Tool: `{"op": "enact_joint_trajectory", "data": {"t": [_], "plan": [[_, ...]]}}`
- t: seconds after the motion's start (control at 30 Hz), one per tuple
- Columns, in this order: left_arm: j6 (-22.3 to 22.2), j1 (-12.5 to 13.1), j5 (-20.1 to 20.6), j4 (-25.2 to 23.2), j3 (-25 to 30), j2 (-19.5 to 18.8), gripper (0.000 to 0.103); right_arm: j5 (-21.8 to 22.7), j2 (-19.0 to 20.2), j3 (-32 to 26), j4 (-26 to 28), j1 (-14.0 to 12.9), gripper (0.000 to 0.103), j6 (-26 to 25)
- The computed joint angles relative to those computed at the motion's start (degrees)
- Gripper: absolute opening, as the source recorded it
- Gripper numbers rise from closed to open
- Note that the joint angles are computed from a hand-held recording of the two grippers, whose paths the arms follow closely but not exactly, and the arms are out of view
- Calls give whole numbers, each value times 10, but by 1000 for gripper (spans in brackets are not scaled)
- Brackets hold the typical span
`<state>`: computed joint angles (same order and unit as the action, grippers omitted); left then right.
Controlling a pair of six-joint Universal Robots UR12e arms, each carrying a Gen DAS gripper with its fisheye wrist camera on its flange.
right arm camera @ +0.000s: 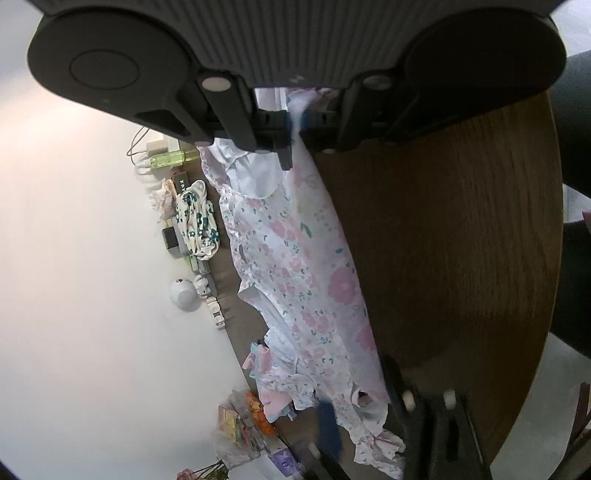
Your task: Fold clothes
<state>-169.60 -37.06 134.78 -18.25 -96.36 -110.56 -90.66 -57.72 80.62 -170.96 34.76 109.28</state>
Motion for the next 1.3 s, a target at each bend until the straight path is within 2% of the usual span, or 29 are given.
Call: {"op": "enact_joint_trajectory", "data": {"t": [0.1,0.2,0.3,0.43,0.5,0.57,0.67,0.73,0.83,0.9,1.3], "plan": [[-58,2,46,-82,-24,25,59,-10,4,-8,3,2,4,7],[-94,7,57,-138,-35,38,59,-18,6,-11,5,6,4,14],[-97,13,49,-124,-36,36,59,-26,4,-4,-1,9,4,20],[-110,13,86,-125,-27,21,57,-34,2,-2,1,12,4,22],[-128,15,100,-146,-21,16,49,-36,0,0,1,12,4,20],[-141,15,112,-166,-17,12,32,-34,-1,1,1,11,4,22],[-145,11,123,-168,-22,10,8,-31,-1,-1,6,10,4,26],[-142,8,138,-146,-29,7,3,-30,-2,-1,14,10,4,25],[-166,5,169,-137,-33,2,2,-30,-3,-1,23,10,4,23],[-179,4,173,-141,-34,2,1,-31,-3,-2,27,10,4,24],[-176,5,169,-137,-33,-1,1,-40,0,-8,31,12,4,24]]}}
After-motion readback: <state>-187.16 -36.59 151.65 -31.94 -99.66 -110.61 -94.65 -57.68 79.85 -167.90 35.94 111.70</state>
